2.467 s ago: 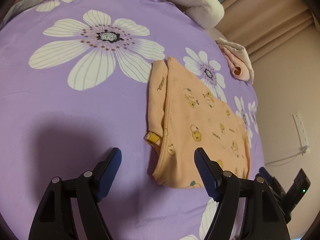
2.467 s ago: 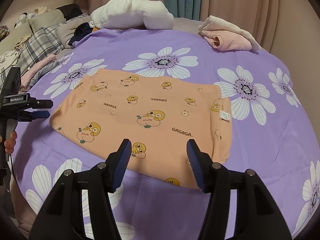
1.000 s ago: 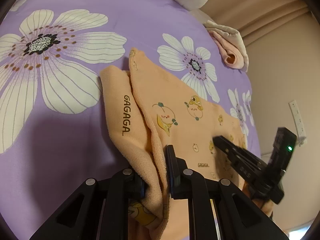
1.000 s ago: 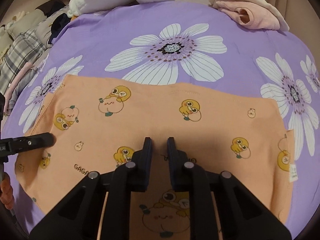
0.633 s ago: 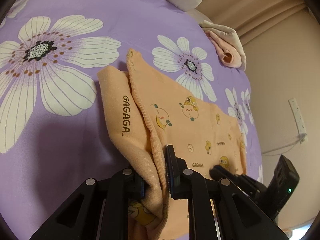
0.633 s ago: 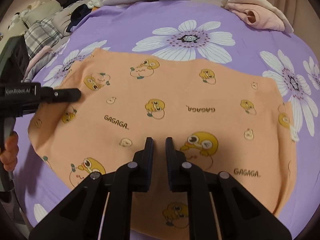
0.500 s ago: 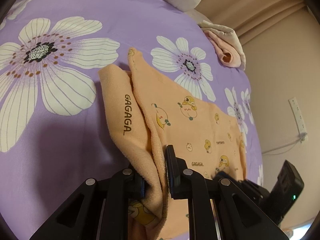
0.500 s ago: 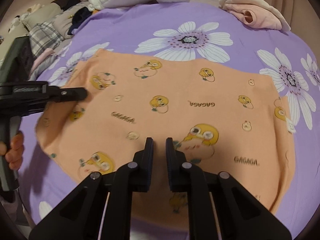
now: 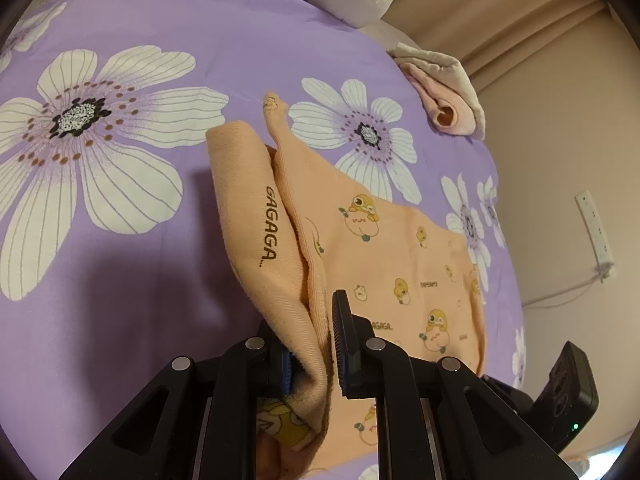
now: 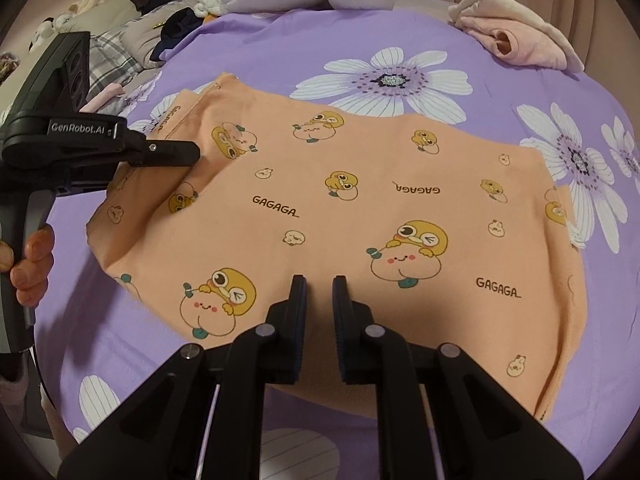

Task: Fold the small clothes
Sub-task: 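Grasp one side edge of the folded shirt with the left tool, then lift the held side with the left tool and fold it across the shirt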

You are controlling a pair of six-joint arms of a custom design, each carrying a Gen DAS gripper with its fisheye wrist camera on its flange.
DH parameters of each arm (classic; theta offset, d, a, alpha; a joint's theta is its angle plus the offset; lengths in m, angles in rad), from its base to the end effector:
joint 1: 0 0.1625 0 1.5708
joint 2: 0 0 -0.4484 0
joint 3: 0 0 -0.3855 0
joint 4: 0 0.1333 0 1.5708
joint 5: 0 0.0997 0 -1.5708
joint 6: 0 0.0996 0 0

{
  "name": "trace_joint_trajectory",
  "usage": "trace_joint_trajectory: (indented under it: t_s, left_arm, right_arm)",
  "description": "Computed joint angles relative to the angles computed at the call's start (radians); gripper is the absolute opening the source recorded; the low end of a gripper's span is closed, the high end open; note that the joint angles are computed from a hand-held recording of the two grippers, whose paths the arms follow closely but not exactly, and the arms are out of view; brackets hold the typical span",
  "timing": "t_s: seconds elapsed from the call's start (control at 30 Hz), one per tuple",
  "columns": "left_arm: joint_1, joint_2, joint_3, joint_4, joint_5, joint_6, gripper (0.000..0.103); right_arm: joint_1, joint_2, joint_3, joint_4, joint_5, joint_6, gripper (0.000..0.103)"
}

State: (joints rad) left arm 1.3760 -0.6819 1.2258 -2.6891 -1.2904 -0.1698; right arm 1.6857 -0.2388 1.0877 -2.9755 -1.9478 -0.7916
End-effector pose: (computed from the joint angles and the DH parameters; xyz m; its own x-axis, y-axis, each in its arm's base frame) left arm 0.0003 -0.8294 0.2194 -0.9854 -0.1012 -0.1372 -0.0041 0.8183 -0.5748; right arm 0.1905 -0.8075 -0.0468 -0.5954 -0.5397 0.5951 -0.7414 0.6544 -0.1483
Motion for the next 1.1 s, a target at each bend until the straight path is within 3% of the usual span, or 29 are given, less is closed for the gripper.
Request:
trace_joint_trajectory:
  t_s: [0.17, 1.1]
  left_arm:
    - [-0.008, -0.005, 0.005, 0.0, 0.018, -0.005, 0.009]
    - [-0.064, -0.012, 0.019, -0.03, 0.055, 0.026, 0.008]
  right_arm:
    - [0.002, -0.012, 0.024, -0.03, 0.009, -0.013, 0.015]
    - [-0.005, -0.066, 0.094, -0.084, 0.068, -0.011, 0.015]
